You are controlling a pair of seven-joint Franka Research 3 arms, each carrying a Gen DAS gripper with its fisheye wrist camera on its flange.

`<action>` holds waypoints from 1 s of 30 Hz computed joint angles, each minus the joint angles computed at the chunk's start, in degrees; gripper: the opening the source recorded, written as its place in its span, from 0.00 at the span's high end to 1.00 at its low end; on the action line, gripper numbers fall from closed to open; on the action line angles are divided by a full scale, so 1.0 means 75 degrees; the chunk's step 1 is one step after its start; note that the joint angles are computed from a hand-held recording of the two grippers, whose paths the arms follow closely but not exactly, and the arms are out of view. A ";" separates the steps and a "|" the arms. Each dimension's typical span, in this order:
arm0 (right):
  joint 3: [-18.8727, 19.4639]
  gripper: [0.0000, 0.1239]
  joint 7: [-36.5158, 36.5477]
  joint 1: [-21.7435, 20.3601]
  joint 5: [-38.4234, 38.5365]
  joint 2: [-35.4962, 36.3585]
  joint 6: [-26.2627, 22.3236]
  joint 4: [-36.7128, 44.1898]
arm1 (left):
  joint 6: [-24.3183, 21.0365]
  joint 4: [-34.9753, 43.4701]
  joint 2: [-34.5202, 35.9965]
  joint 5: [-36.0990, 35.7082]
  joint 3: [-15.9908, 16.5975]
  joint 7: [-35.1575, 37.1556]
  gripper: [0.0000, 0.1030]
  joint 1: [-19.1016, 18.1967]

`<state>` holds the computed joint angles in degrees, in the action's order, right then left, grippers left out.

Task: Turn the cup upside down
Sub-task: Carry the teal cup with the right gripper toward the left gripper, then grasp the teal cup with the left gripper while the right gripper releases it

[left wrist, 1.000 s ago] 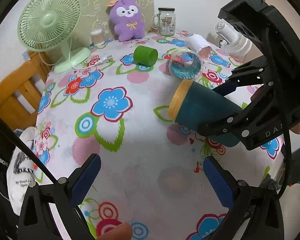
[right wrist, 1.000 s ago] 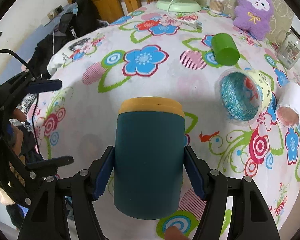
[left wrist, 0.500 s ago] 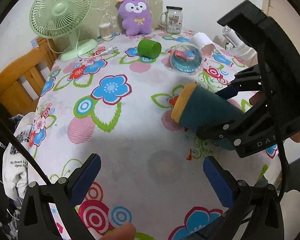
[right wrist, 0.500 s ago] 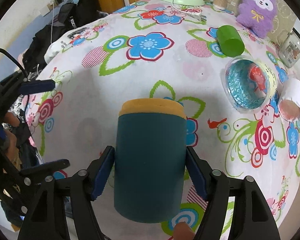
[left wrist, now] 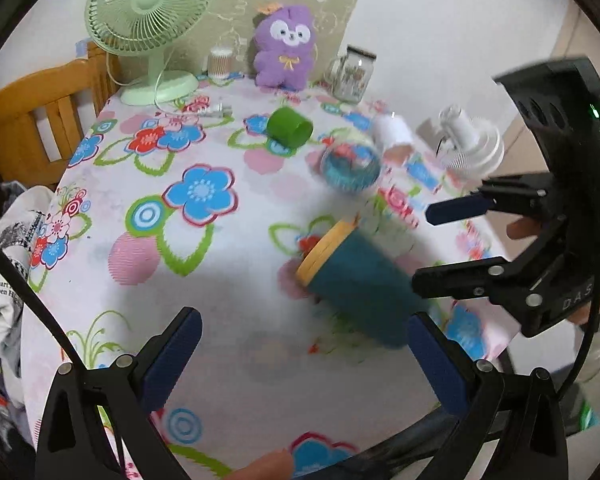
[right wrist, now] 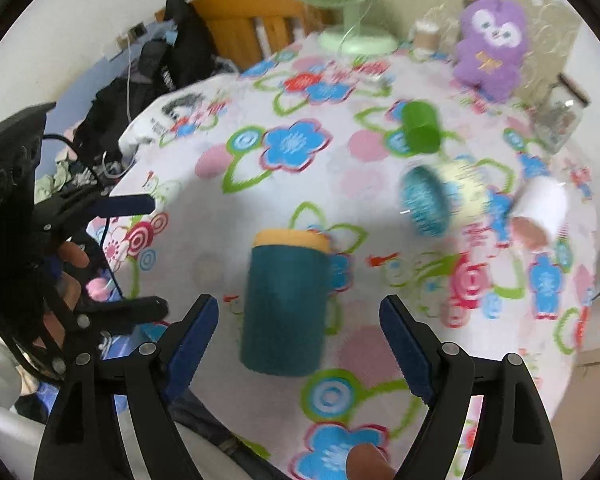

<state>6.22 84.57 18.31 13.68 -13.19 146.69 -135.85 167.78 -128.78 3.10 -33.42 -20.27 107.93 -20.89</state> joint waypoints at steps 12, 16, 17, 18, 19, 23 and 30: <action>-0.0564 0.30 -0.0248 -0.0616 0.0456 -0.0789 0.0121 -0.1011 | -0.0357 0.0680 0.0343 0.2495 0.0103 -0.4366 0.00 -0.0498; -0.0797 0.30 -0.0826 -0.0573 0.1057 -0.0808 0.0247 -0.1253 | -0.0712 0.0992 0.0608 0.2979 0.0058 -0.5631 0.00 -0.0516; -0.0839 0.30 -0.0959 -0.0573 0.1195 -0.0785 0.0280 -0.1291 | -0.0723 0.1050 0.0672 0.3155 0.0095 -0.6134 0.00 -0.0559; -0.0859 0.30 -0.1056 -0.0591 0.1293 -0.0746 0.0301 -0.1298 | -0.0748 0.1119 0.0743 0.3399 0.0134 -0.6577 0.00 -0.0606; -0.0883 0.30 -0.1151 -0.0615 0.1382 -0.0716 0.0323 -0.1323 | -0.0827 0.1206 0.0809 0.3642 0.0161 -0.6907 0.00 -0.0633; -0.0983 0.30 -0.1548 -0.0693 0.1735 -0.0751 0.0410 -0.1495 | -0.1258 0.1647 0.1169 0.4322 0.0195 -0.7937 0.00 -0.0676; -0.1092 0.30 -0.2052 -0.0845 0.2105 -0.0952 0.0429 -0.1819 | -0.1816 0.2265 0.1839 0.3945 -0.0129 -0.7945 0.00 -0.0404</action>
<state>-1.96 69.18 11.98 29.47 -20.33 149.91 -149.50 154.16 -111.79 16.89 -3.83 -21.23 48.34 -23.92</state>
